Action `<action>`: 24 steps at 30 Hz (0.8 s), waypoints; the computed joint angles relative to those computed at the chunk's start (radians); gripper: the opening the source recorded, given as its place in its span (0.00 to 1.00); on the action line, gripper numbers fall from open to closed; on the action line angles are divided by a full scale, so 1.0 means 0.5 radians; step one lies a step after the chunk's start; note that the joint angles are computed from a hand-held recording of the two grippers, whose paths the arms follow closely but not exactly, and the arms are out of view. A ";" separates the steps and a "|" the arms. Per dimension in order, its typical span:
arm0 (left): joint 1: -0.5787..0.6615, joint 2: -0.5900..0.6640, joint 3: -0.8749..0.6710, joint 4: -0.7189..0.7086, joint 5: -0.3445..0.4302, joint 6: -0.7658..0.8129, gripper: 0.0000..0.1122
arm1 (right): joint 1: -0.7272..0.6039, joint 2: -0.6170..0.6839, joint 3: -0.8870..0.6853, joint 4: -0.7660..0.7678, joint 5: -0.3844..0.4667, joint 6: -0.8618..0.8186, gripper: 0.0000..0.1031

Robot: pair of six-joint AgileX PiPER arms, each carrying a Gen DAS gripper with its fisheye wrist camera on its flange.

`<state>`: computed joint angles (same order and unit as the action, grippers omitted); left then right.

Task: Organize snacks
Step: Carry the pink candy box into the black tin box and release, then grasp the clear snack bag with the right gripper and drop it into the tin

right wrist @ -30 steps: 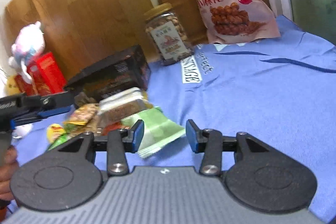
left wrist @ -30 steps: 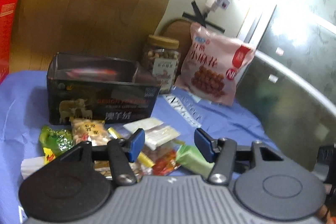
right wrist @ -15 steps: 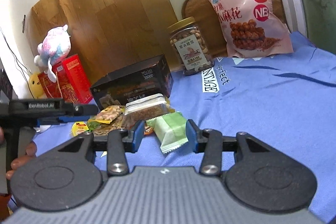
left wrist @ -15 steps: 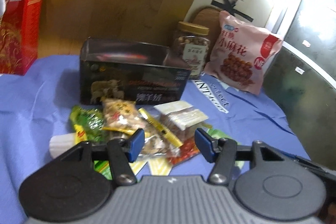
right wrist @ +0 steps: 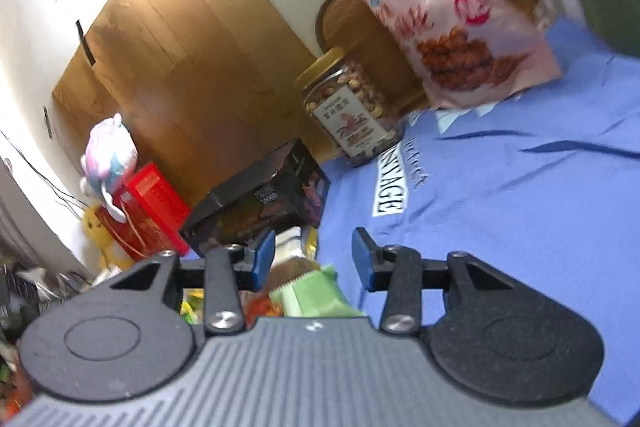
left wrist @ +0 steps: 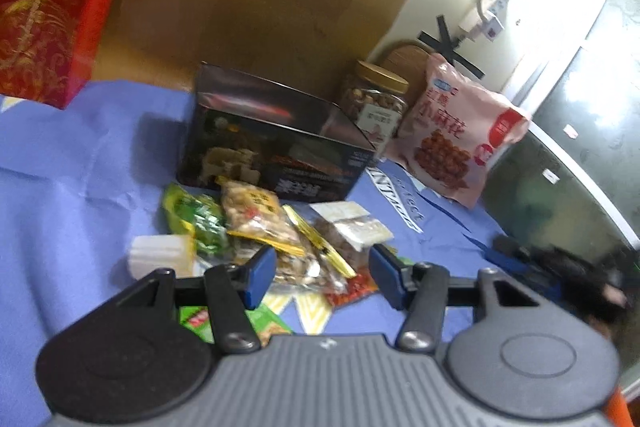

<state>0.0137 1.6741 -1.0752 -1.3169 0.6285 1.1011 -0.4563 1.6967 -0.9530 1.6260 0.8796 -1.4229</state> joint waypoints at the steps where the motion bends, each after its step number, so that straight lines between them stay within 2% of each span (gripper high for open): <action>1: -0.028 0.021 -0.021 -0.009 -0.010 0.006 0.48 | 0.062 0.057 -0.097 -0.054 -0.026 0.057 0.44; 3: -0.093 0.093 -0.094 -0.015 -0.041 -0.017 0.53 | 0.184 0.167 -0.278 -0.159 -0.057 0.152 0.44; 6: -0.197 0.273 -0.290 0.030 -0.053 -0.110 0.54 | 0.352 0.345 -0.526 -0.350 -0.110 0.361 0.44; 8: -0.294 0.420 -0.478 0.216 -0.126 -0.323 0.54 | 0.428 0.449 -0.645 -0.450 -0.136 0.464 0.45; 10: -0.349 0.565 -0.654 0.412 -0.143 -0.531 0.56 | 0.449 0.553 -0.751 -0.526 -0.084 0.603 0.45; 11: -0.371 0.626 -0.724 0.521 -0.155 -0.651 0.54 | 0.445 0.622 -0.812 -0.563 0.009 0.689 0.46; 13: -0.384 0.685 -0.749 0.532 -0.182 -0.688 0.40 | 0.419 0.654 -0.790 -0.510 0.143 0.678 0.45; 15: -0.366 0.630 -0.652 0.375 -0.195 -0.504 0.35 | 0.424 0.567 -0.680 -0.476 0.157 0.555 0.44; 19: -0.305 0.400 -0.374 0.053 -0.198 -0.155 0.33 | 0.450 0.299 -0.433 -0.428 0.124 0.347 0.40; 24: -0.209 0.017 0.051 -0.189 -0.158 0.218 0.33 | 0.453 -0.034 -0.092 -0.361 0.136 0.129 0.40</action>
